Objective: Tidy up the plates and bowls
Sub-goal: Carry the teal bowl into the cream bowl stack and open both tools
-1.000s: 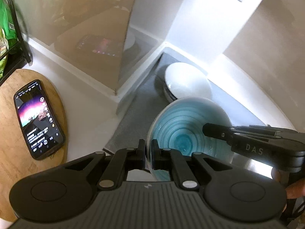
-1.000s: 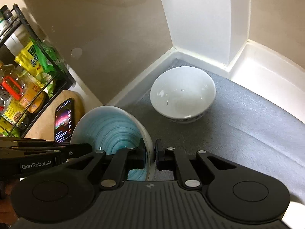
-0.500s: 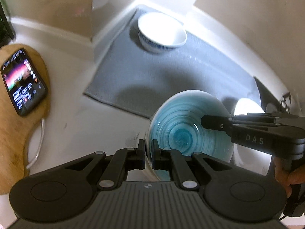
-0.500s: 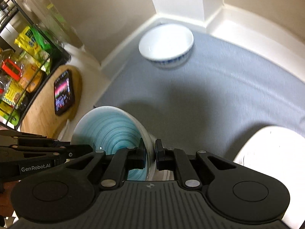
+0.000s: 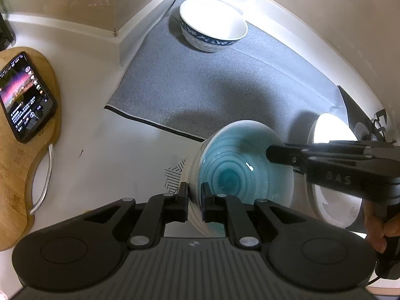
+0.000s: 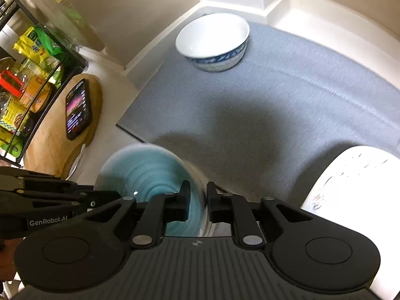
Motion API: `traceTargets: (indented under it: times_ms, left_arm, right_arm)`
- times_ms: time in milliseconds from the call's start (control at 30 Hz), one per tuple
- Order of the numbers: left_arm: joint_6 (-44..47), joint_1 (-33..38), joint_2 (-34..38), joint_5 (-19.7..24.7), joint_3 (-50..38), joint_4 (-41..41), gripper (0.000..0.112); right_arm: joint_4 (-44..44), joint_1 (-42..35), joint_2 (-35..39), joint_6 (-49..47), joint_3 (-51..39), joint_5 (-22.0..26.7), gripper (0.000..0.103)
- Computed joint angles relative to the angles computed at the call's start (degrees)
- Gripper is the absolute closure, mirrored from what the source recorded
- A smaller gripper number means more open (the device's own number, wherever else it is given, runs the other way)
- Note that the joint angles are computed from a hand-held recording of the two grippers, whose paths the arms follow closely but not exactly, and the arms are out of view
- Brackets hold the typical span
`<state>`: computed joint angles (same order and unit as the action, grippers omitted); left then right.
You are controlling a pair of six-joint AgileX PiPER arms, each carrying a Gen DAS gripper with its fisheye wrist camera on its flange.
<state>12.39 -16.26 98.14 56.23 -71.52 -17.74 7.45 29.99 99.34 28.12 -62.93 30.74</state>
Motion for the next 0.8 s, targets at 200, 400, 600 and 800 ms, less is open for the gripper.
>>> traceTargets:
  times_ms: [200, 400, 600, 800]
  left_arm:
    - [-0.9, 1.4, 1.4, 1.0, -1.1, -1.0, 0.086]
    - [-2.8, 3.1, 3.2, 0.4, -3.1, -2.8, 0.076]
    - [-4.3, 3.8, 7.8, 0.5, -6.1, -4.2, 0.068]
    - [-3.8, 4.3, 9.6, -0.5, -5.8, -5.0, 0.055]
  right_arm:
    - [-3.6, -0.8, -1.1, 0.5, 0.3, -1.3, 0.06]
    - [9.6, -3.0, 1.1, -13.3, 0.0, -4.5, 0.071]
    - [4.5, -1.2, 4.4, -11.5, -4.0, -2.2, 0.082]
    - [6.0, -1.7, 6.6, -12.6, -5.5, -0.3, 0.083]
